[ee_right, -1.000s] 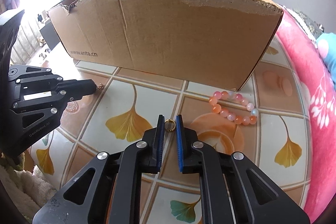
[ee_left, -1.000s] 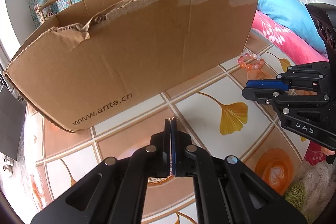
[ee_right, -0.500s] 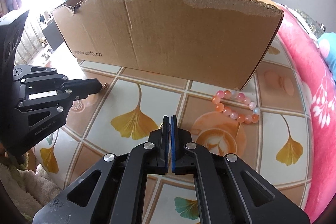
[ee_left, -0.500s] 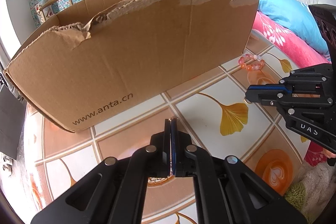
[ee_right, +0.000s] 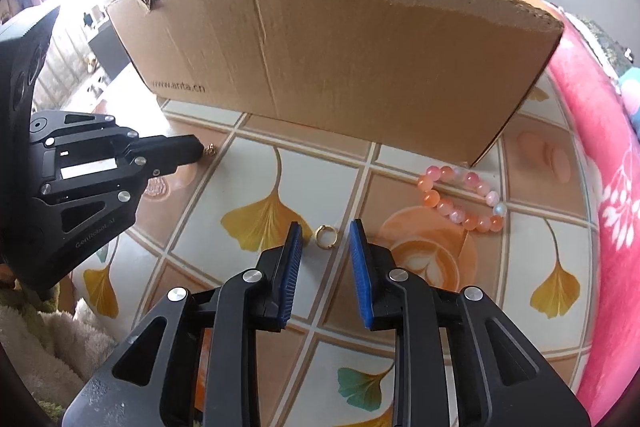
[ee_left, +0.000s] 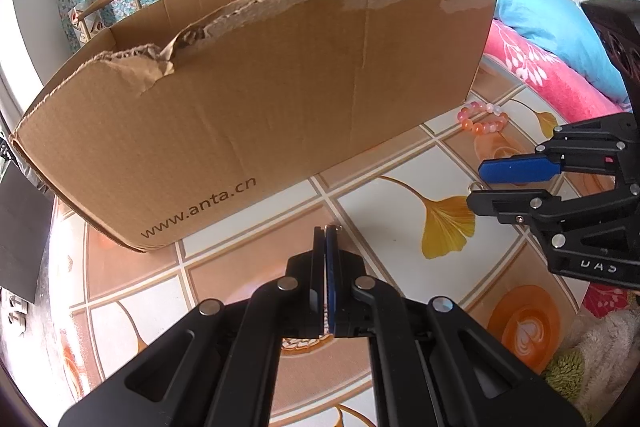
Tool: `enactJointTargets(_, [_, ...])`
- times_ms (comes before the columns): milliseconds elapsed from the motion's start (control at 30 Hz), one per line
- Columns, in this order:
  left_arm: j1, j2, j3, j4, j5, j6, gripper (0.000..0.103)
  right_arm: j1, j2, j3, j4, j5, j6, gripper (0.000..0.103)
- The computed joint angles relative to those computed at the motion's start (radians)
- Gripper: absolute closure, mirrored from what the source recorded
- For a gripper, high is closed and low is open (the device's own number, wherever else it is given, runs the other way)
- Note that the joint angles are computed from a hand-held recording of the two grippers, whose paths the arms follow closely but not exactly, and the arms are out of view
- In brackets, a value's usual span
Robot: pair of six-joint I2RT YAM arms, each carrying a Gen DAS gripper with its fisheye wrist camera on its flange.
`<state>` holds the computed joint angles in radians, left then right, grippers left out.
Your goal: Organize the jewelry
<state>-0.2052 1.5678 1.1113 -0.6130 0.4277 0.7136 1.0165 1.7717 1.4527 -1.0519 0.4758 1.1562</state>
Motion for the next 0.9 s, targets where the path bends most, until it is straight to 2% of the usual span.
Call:
enactJointTargets(100, [0.004, 0.001, 0.001, 0.000, 0.004, -0.001, 0.102, -0.027, 0.015, 0.035, -0.030, -0.041, -0.041, 0.082])
enactJointTargets(267, [0.007, 0.007, 0.005, -0.004, 0.013, 0.003, 0.102, -0.081, 0.054, 0.099, -0.047, -0.117, -0.122, 0.092])
enactJointTargets(400, [0.011, 0.013, 0.010, -0.007, 0.019, 0.006, 0.102, -0.107, 0.086, 0.138, -0.051, -0.157, -0.165, 0.094])
enactJointTargets(767, [0.016, 0.030, 0.031, -0.024, 0.038, 0.001, 0.102, -0.131, 0.072, 0.138, -0.036, -0.180, -0.201, 0.095])
enactJointTargets(833, [0.019, 0.032, 0.033, -0.024, 0.041, 0.002, 0.102, -0.134, 0.060, 0.129, -0.033, -0.181, -0.204, 0.103])
enactJointTargets(900, [0.025, 0.034, 0.031, -0.021, 0.054, 0.005, 0.102, -0.134, 0.046, 0.120, -0.038, -0.178, -0.202, 0.103])
